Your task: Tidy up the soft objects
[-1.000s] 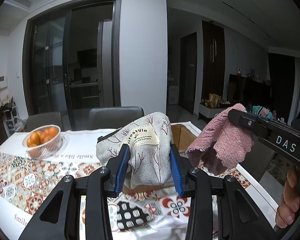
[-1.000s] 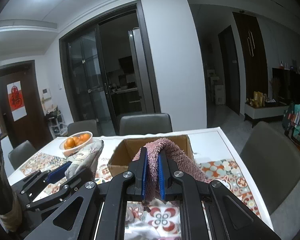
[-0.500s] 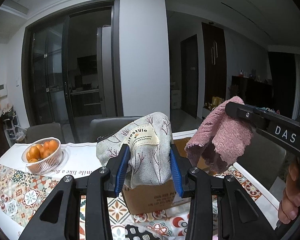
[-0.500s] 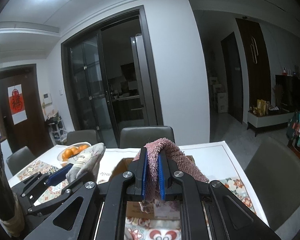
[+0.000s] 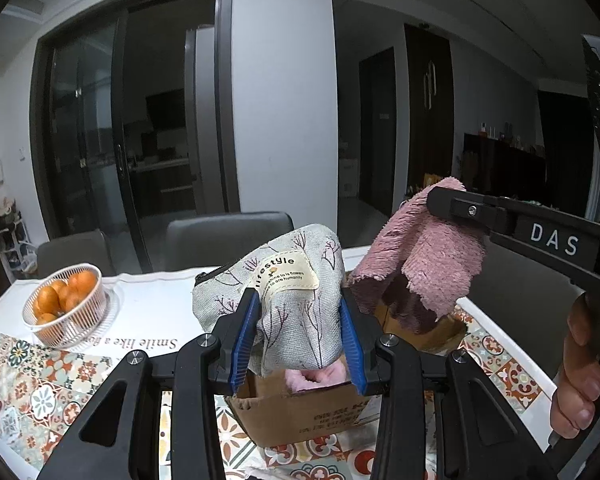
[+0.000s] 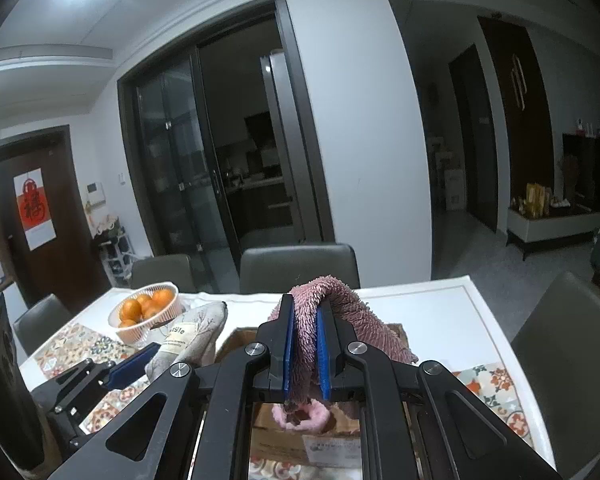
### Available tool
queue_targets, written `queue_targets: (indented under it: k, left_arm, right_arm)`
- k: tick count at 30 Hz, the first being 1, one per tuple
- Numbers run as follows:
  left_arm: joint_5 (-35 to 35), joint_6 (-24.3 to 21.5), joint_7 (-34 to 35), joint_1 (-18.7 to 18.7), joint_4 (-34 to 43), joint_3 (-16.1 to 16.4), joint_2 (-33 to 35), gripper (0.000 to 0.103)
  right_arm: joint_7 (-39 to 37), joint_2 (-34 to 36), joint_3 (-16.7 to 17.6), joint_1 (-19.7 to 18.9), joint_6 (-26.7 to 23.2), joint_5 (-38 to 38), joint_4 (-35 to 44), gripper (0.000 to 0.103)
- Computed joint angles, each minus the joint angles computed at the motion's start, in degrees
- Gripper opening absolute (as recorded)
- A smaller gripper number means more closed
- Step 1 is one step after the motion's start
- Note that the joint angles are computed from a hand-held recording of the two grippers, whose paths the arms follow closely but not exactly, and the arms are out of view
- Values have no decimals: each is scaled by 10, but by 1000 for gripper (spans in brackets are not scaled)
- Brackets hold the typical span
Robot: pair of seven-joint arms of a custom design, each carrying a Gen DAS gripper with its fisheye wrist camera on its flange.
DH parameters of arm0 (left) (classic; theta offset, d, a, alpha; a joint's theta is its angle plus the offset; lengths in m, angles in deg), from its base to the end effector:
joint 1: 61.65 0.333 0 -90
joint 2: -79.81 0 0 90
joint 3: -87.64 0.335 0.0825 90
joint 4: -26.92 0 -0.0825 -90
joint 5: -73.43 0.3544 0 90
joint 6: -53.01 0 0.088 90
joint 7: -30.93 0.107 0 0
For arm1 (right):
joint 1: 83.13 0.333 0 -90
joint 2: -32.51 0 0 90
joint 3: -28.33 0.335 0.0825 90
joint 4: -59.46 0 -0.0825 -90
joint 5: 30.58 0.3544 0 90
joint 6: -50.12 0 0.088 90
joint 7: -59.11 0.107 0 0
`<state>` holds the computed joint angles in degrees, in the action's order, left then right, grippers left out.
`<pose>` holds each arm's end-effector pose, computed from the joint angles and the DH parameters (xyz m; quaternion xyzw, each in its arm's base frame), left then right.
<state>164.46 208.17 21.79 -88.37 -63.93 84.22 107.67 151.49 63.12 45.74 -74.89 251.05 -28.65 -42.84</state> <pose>0.5893 -0.3739 0.4292 -0.5688 0.6298 -0.3728 0.3753 0.6398 0.2517 0.4519 -0.6421 0.5141 -0.2438 0.5138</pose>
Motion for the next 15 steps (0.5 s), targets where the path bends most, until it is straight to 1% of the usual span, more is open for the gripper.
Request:
queue_targets:
  k: [4, 9, 15]
  left_arm:
    - [-48, 11, 52, 8, 29, 0, 31, 39]
    - [-131, 24, 138, 6, 69, 10, 73, 39]
    - [-215, 29, 223, -2, 97, 22, 106, 40]
  right_arm:
    - [-11, 30, -7, 7, -43, 8, 44, 11]
    - [-40, 62, 3, 0, -95, 34, 82, 11]
    - [-76, 88, -17, 13, -154, 78, 121, 12]
